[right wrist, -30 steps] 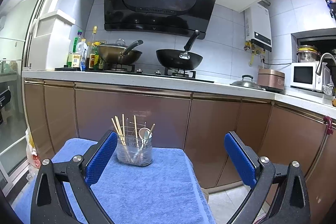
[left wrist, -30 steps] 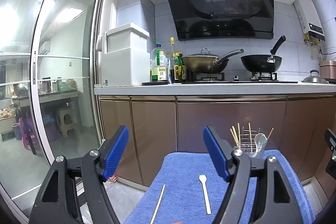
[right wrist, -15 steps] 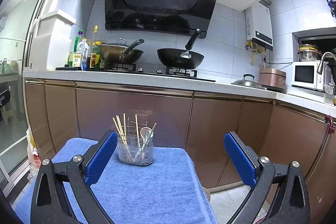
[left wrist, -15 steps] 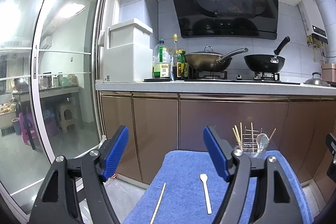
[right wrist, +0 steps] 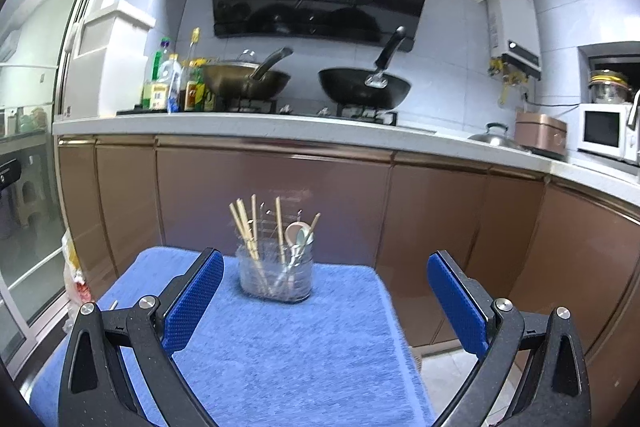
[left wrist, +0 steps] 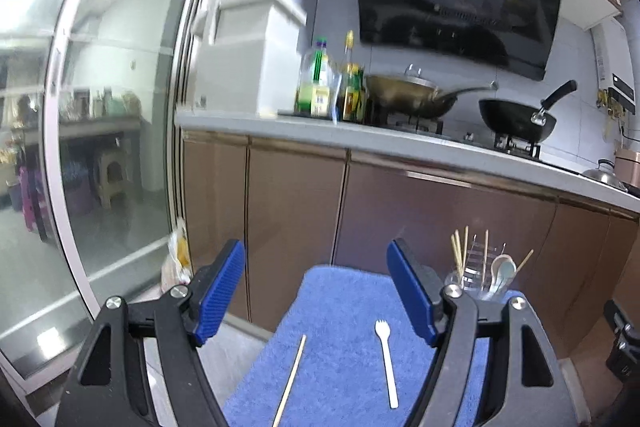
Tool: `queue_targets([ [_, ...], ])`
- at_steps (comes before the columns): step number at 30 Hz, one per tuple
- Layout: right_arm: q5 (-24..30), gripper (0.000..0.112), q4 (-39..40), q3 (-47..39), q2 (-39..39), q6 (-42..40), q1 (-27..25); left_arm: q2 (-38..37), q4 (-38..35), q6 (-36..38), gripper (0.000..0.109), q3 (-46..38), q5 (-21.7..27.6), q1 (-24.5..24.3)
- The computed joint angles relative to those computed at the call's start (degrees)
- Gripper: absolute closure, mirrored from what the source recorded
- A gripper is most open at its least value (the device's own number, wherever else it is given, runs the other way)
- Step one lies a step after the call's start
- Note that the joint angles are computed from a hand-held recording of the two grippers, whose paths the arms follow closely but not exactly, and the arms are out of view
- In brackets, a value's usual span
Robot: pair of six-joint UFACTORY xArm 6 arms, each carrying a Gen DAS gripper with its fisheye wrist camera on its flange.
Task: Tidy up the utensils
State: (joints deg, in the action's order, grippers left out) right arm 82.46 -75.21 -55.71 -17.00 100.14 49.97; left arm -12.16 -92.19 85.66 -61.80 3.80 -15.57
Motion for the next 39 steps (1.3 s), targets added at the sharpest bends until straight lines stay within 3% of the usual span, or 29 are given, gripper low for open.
queue_targets([
  [5,-12.6,0.012,1.9,0.6,1.6,-0.7,-6.5,7.1,17.1,-17.2,0.036,-2.8,3.7,3.5],
  [10,-29.0,0.020,5.9,-2.4,7.0,-5.5,-14.7,16.6,41.2,-35.5,0.036,-8.9,16.3,7.5],
  [13,-37.3,0.028,9.8,-5.5,11.3,-10.5,-18.9,23.7,51.4,-42.6,0.037,-15.8,24.3,9.0],
  [17,-46.8,0.035,19.5,-11.2,19.0,-22.0,-23.8,31.9,58.2,-47.9,0.037,-24.8,33.4,9.9],
  [21,-51.6,0.042,29.7,-17.0,26.4,-33.2,-26.7,38.3,63.1,-51.1,0.038,-31.9,38.8,9.6],
  [23,-53.6,0.047,38.5,-20.6,30.9,-41.4,-28.1,40.7,65.6,-52.3,0.038,-34.7,40.9,9.2],
  [27,-52.6,0.065,59.5,-29.5,40.0,-59.7,-29.7,45.6,69.7,-54.2,0.045,-41.3,45.1,8.5],
  [29,-48.5,0.071,69.7,-36.9,45.9,-68.5,-30.3,48.5,71.7,-55.3,0.051,-45.5,48.1,8.2],
  [33,-38.7,0.073,76.9,-51.7,56.4,-74.5,-30.9,53.5,75.2,-57.8,0.061,-53.2,54.0,7.7],
  [39,-25.5,0.080,77.1,-72.2,69.4,-74.8,-31.2,59.7,78.8,-60.7,0.076,-62.5,60.9,7.2],
])
